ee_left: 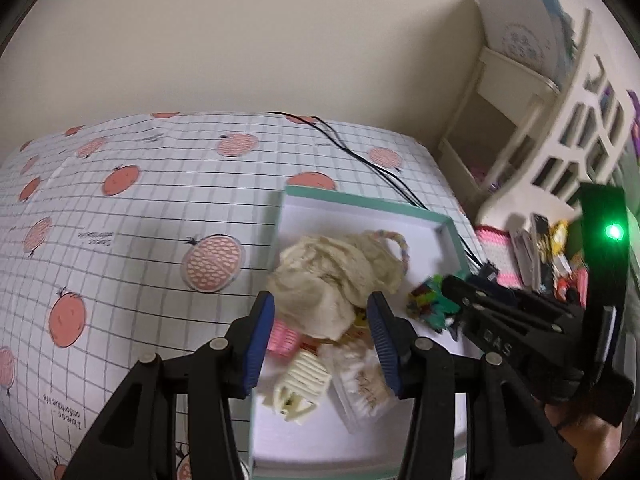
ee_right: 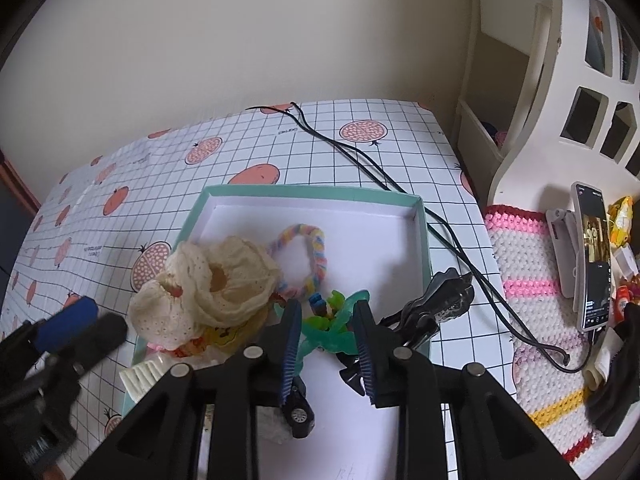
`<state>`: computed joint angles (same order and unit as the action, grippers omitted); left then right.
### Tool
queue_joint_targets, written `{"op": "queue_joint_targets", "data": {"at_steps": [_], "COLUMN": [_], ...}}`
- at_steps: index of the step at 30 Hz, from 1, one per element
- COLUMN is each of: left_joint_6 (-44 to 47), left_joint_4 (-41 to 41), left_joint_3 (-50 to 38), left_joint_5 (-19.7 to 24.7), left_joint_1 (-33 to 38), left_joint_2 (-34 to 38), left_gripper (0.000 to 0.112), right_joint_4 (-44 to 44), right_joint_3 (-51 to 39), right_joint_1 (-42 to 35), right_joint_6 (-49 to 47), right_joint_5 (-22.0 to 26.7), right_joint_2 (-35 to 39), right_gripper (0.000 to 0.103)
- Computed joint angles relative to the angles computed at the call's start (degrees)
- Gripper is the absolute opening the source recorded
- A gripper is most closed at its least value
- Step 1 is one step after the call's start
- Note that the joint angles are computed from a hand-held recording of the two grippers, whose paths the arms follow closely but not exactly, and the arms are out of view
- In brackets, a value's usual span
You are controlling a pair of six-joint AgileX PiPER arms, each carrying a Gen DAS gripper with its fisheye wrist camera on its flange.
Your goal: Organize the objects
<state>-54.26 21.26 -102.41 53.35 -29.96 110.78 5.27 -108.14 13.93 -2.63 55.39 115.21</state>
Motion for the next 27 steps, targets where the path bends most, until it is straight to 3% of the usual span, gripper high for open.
{"op": "queue_joint_targets", "data": {"at_steps": [2, 5, 7, 11, 14, 17, 22, 24, 27], "left_joint_6": [-2.3, -5.2, -6.71, -9.67, -10.52, -11.34, -13.17, -13.96, -15.13], "left_joint_4": [1.13, 1.69, 1.98, 3.37, 3.18, 2.7, 2.45, 2.08, 1.12], "left_joint_3": [0.14, 1.5, 1.84, 2.31, 2.69, 2.95, 4.35, 4.89, 5.94], "left_joint_5": [1.01, 1.62, 2.49, 4.59, 5.66, 6.46, 7.08, 7.57, 8.0], "left_joint_1": [0.43, 1.31, 1.6, 1.96, 2.43, 2.97, 3.95, 4.43, 5.13], "left_joint_2": [-0.01, -0.78, -1.06, -1.13, -1.02, -0.92, -1.34, -1.28, -1.49], "left_gripper": [0.049, 0.049, 0.062, 0.065, 0.065, 0.073, 0.073, 0.075, 0.087], "right_joint_4": [-0.09, 0.18, 0.11, -0.23, -0.63, -0.97, -1.17, -1.3, -1.24], "right_joint_3": [0.17, 0.58, 0.68, 1.08, 1.2, 1.5, 1.77, 2.1, 2.28], "right_joint_1": [0.1, 0.07, 0.08, 0.27, 0.59, 0.78, 0.83, 0.86, 0.81], "right_joint_6": [-0.05, -0.01, -0.11, -0.41, -0.52, -0.49, -0.43, -0.46, -0.6], "right_joint_5": [-0.22, -0.6, -0.72, -1.26, -1.48, -1.84, -2.01, -2.21, -2.43], "right_joint_2": [-0.08, -0.28, -0.33, -0.45, -0.42, -0.46, -0.5, -0.57, -0.59], "right_gripper": [0.033, 0.047, 0.049, 0.065, 0.065, 0.068, 0.071, 0.077, 0.08]}}
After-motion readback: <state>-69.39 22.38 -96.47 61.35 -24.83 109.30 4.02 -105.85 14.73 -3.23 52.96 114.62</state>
